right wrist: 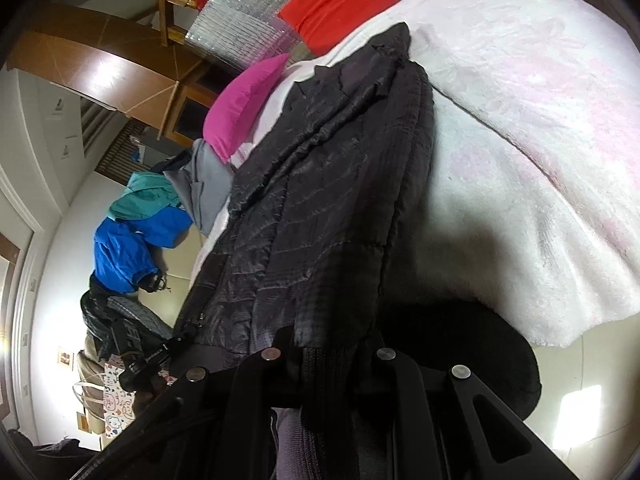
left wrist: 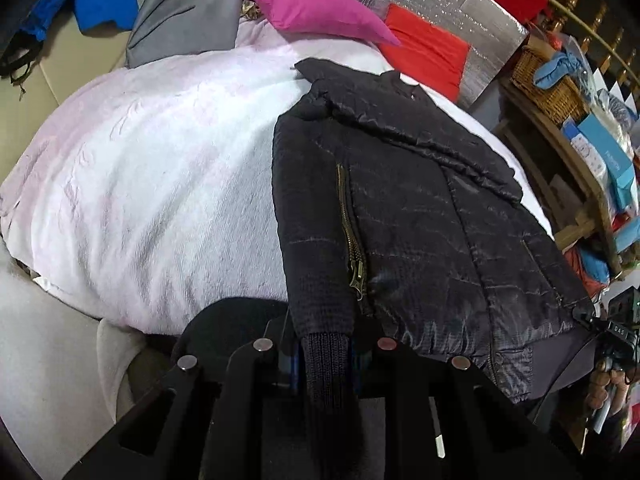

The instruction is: Fold large clothes

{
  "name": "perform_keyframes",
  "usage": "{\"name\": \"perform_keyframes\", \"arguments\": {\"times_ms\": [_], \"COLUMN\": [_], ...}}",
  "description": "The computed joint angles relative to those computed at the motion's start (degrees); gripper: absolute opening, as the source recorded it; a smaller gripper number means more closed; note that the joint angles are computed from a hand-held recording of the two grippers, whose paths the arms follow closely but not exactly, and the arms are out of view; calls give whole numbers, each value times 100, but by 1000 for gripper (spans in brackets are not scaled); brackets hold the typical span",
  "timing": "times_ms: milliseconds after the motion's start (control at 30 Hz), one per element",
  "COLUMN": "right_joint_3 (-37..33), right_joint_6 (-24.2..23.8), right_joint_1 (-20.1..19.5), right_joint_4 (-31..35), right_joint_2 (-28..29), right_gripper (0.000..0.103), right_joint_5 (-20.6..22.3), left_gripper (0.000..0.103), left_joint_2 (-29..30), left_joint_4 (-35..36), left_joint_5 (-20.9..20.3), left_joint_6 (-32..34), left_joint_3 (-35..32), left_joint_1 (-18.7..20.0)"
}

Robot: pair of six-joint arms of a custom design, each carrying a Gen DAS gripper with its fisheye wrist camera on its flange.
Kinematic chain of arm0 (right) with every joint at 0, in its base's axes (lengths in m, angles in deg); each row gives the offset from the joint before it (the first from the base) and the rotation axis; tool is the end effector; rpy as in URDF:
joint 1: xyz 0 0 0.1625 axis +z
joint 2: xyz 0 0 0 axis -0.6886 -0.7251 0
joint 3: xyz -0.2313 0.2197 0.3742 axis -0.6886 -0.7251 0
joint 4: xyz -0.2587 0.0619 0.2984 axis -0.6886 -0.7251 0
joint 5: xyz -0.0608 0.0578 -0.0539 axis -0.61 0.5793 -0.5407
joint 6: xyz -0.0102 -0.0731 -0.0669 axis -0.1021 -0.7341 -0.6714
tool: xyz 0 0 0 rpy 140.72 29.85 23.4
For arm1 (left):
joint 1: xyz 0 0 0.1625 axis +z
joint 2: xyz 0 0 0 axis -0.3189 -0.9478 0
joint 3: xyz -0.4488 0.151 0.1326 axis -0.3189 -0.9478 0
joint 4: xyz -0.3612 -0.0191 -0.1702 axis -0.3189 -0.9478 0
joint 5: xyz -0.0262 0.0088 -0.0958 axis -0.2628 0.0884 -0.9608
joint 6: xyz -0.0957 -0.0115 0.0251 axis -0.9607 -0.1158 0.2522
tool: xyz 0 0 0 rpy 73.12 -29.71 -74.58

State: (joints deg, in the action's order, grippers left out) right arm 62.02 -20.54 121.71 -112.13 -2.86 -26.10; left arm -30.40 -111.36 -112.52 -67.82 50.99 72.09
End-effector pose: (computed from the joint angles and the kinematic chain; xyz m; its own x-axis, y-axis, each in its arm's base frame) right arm -0.0152 -0.8158 0.4502 -0.9825 -0.1790 -0.0521 -0.1455 0.9111 -0.3858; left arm -0.2624 -0.6926 0.1980 -0.8968 -0.1470 -0.4174 0.1372 0.8044 -0.5781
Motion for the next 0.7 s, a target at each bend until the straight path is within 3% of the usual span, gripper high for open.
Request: {"name": "perform_keyframes", "arguments": {"times_ms": [267, 700], "right_joint_3": [-266, -711], "right_joint_6": [-47, 196], "right_joint_1": [15, 87], "right_joint_4": [38, -168], "right_joint_2": [64, 329], "right_gripper": [16, 15], "right_joint_5": [613, 1053], "left_gripper": [19, 19], "left_joint_2": [25, 212], "left_joint_4": [-349, -663], "left_joint_5": [-32, -13], "left_joint_6": [296, 615], "left_joint_3": [-271, -801], "left_joint_1": [43, 78]}}
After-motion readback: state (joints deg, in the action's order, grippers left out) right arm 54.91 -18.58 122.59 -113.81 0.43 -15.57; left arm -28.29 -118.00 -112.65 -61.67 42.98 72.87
